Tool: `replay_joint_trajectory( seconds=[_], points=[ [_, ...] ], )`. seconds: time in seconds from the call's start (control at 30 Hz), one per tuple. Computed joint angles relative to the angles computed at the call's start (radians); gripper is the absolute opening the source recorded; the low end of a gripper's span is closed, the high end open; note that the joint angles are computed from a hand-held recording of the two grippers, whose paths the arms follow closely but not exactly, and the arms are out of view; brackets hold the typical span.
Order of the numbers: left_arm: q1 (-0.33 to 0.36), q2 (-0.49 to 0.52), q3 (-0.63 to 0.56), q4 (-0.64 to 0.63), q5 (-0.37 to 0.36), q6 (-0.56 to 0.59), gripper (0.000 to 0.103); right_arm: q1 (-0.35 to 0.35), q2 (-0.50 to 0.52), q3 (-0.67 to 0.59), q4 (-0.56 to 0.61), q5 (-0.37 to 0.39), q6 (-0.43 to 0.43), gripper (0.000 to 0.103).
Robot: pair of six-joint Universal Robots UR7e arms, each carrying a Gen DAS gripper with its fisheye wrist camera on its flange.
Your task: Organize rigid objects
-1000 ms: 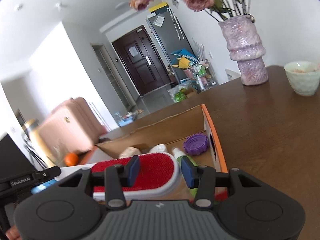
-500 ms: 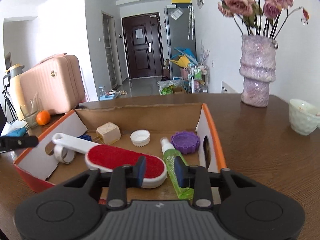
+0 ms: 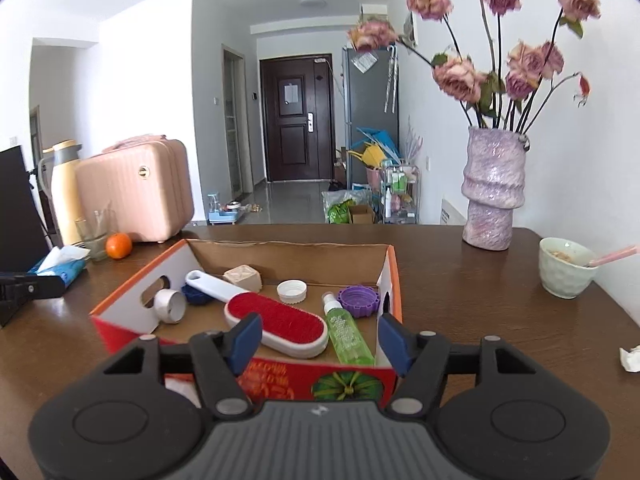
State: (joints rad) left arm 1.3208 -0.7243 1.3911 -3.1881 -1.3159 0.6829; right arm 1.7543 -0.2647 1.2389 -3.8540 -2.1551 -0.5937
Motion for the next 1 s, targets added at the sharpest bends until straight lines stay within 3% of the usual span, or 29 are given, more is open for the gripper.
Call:
replay_joint_trajectory(
  seconds=[0.07,0.2,0.4,0.53,0.67,0.9,1.0],
  points=[
    [-0.008,-0.037,0.086,-0.083,-0.001,0.031,0.074,0.012,-0.013,0.053,-0.049,0.002,-0.019,0.069],
    [0.011,-0.122,0.266,-0.249,-0.108,0.096,0.095,0.035,-0.023,0.162,-0.186,0.026,-0.069,0.077],
    [0.059,-0.255,0.486,-0.343,-0.194,0.059,0.102,0.073,0.003,0.317,-0.426,0.071,-0.14,0.09],
    [0.086,-0.341,0.596,-0.329,-0.196,0.054,0.103,0.095,0.036,0.403,-0.556,0.095,-0.145,0.092],
    [0.112,-0.401,0.68,-0.312,-0.141,0.061,0.103,0.119,0.063,0.487,-0.612,0.062,-0.054,0.092],
    [0.108,-0.425,0.703,-0.314,-0.133,0.024,0.103,0.149,0.095,0.542,-0.648,-0.006,-0.051,0.092],
    [0.096,-0.419,0.708,-0.32,-0.109,0.017,0.103,0.155,0.095,0.55,-0.687,0.002,-0.053,0.092]
  ],
)
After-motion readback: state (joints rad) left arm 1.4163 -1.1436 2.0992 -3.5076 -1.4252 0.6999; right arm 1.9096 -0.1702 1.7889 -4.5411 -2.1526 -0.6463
